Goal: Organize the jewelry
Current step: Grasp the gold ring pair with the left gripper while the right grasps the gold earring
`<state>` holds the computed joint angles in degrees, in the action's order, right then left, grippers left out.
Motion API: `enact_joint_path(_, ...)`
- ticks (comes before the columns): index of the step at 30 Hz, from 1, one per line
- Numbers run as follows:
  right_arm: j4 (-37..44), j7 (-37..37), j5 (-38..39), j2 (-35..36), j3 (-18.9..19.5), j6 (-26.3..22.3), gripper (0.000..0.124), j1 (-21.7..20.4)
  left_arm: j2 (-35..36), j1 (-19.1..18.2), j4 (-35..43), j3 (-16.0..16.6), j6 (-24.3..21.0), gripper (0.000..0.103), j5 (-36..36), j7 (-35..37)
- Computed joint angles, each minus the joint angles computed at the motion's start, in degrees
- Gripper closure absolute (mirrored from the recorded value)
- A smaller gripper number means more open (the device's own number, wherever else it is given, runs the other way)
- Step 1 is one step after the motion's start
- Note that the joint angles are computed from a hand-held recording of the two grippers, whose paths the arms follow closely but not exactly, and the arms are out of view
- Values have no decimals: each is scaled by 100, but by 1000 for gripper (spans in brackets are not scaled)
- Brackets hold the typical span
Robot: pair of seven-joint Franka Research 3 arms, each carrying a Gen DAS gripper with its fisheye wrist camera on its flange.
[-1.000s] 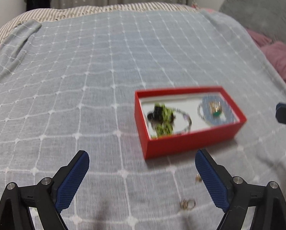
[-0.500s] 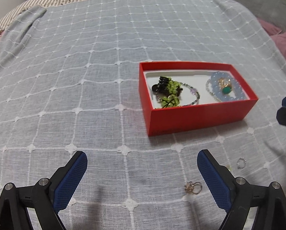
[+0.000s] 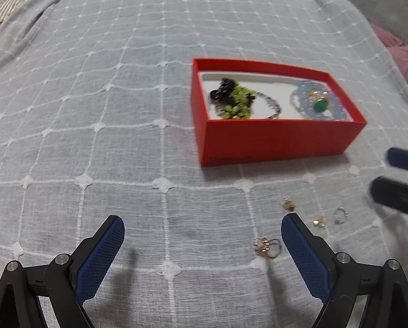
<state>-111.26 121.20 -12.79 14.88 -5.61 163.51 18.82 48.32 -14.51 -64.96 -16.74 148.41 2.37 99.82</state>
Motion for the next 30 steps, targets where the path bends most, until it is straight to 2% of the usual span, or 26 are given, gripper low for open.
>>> enact_joint_path(3, 74, -403, 291, 110, 188, -78, 73, -120, -82, -94, -158, 134, 142, 7, 178, -78)
enact_joint_path(6, 133, -757, 490, 206, 276, -152, 77, -149, -79, -81, -166, 82, -7, 13, 229, 1)
enact_joint_path(9, 120, -1178, 710, 231, 374, -59, 77, -178, -162, -71, -320, 31, -41, 25, 245, 143)
enact_joint_path(11, 129, -1346, 702, 243, 342, -35, 77, -109, -181, -67, -364, -15, -95, 40, 248, 273)
enact_joint_path(13, 154, -1468, 701, 269, 313, -58, 85, -57, -125, -34, -268, -98, -296, 56, 172, 446)
enact_joint_path(14, 170, -1511, 729, 285, 307, -90, 86, -45, -94, -19, -216, -128, -384, 60, 109, 495)
enact_joint_path(16, 207, -1603, 794, 326, 309, -145, 92, -41, -43, 34, -123, -213, -547, 61, -52, 621)
enact_joint_path(20, 252, -1800, 940, 384, 335, -171, 94, -59, -47, 128, -110, -362, -670, 61, -352, 942)
enact_joint_path(26, 424, -1945, 932, 534, 280, -300, 100, 9, -65, -20, -147, -222, -735, 61, -354, 1092)
enact_joint_path(30, 518, -2021, 929, 615, 267, -359, 105, 33, -82, 6, -181, -258, -731, 61, -422, 1171)
